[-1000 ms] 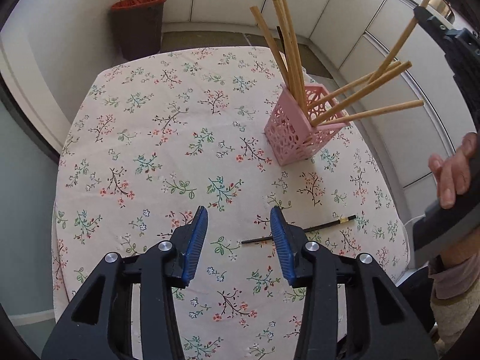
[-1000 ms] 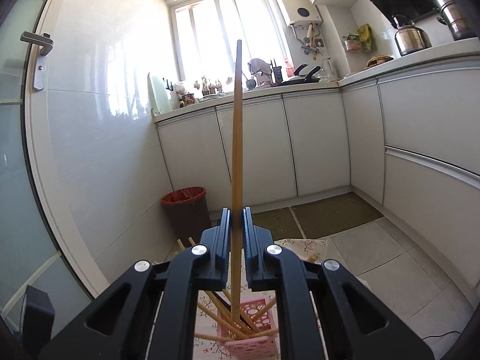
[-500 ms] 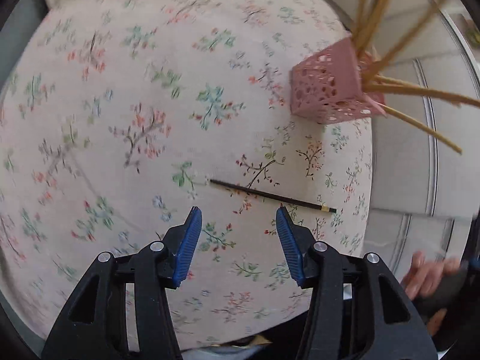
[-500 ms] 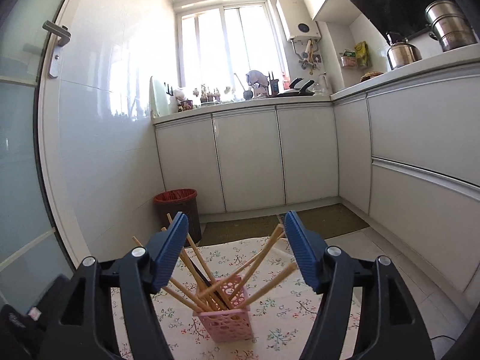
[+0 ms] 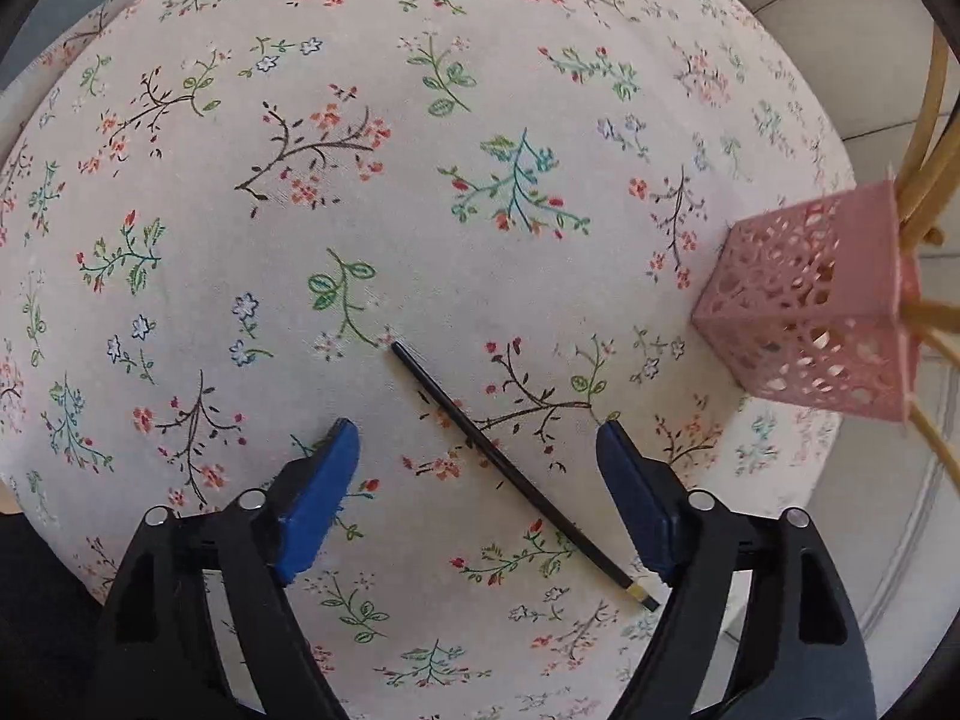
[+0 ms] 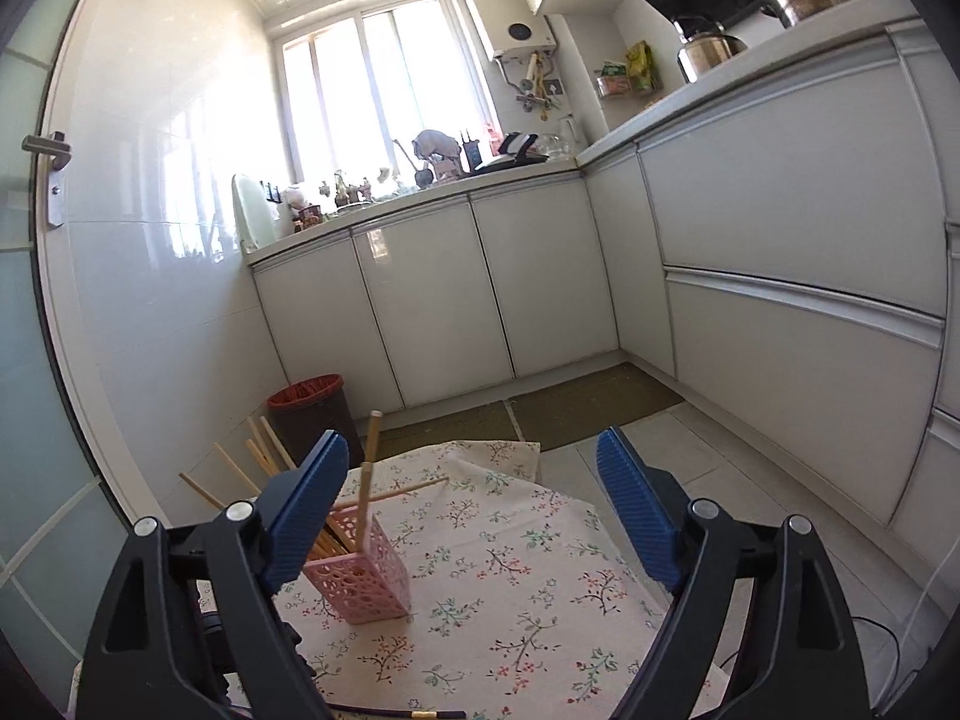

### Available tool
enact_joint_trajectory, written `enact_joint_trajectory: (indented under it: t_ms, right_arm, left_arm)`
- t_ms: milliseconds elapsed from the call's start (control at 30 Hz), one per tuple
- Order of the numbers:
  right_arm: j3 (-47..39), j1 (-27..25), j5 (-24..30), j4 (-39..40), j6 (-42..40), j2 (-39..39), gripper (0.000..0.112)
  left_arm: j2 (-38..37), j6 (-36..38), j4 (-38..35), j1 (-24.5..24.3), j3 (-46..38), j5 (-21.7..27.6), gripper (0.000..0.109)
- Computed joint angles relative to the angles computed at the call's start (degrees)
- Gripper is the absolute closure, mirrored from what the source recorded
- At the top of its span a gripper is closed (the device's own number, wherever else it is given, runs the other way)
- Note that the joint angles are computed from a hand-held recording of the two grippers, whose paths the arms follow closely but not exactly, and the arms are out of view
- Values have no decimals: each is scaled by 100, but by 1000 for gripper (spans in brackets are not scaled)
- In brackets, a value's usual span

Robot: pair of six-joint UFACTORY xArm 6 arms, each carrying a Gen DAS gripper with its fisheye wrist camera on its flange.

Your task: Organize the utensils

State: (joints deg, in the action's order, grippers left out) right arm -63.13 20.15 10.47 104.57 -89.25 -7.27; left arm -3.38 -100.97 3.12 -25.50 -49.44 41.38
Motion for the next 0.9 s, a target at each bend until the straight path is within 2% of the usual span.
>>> enact_joint_trajectory:
  t_ms: [67, 133, 200, 267, 367, 400, 467, 533, 600, 633, 667, 700, 833, 867, 900]
  right_arm:
    - [-115, -135, -5, -376, 595, 173, 29]
    - [-234, -263, -26, -742, 1192, 334, 29]
    - [-284, -430, 148, -1470, 2184, 475, 29]
    - [-334, -534, 275, -2168, 3131, 625, 29]
    - [-390, -626, 567, -3084, 4279, 789, 29]
    - [-394, -621, 609, -3227, 4464, 813, 29]
    - [-396, -599, 663, -3449, 4698, 850, 29]
    - [-366, -569, 693, -3673, 4887, 858, 29]
    - [-374, -579, 769, -3837, 5026, 883, 29]
    - [-388, -597, 837, -3993, 5143, 916, 29]
    - [-400, -623, 893, -4082, 5223, 943, 29]
    - [-415, -629, 930, -4172, 5338, 975, 29]
    - [-586, -735, 1446, -4538, 5926, 1173, 29]
    - [-640, -765, 1619, -4632, 6042, 1229, 29]
    - [-672, -798, 1751, -4707, 6134, 1272, 29]
  left_arm:
    - [548, 156, 232, -146, -744, 815, 26]
    - [753, 170, 495, -282, -1028, 1147, 27]
    - [776, 294, 760, -408, -1097, 1305, 36]
    - [694, 480, 1063, -532, -1041, 1411, 56]
    - [388, 649, 1338, -602, -661, 1136, 71]
    - [292, 714, 1375, -598, -551, 1063, 76]
    - [90, 888, 1283, -547, -300, 809, 96]
    - [-234, 1280, 1021, -405, 114, 322, 103]
    - [-494, 1366, 1265, -315, 299, 386, 104]
    - [-676, 1493, 1373, -258, 443, 192, 103]
    - [-803, 1702, 1240, -147, 618, -155, 102]
    - [-916, 1831, 1041, -115, 714, -282, 99]
    - [-1095, 1615, 1071, -192, 697, 312, 64]
    - [-1238, 1552, 1037, -158, 840, 481, 59]
    - [-1295, 1461, 1046, -182, 902, 541, 58]
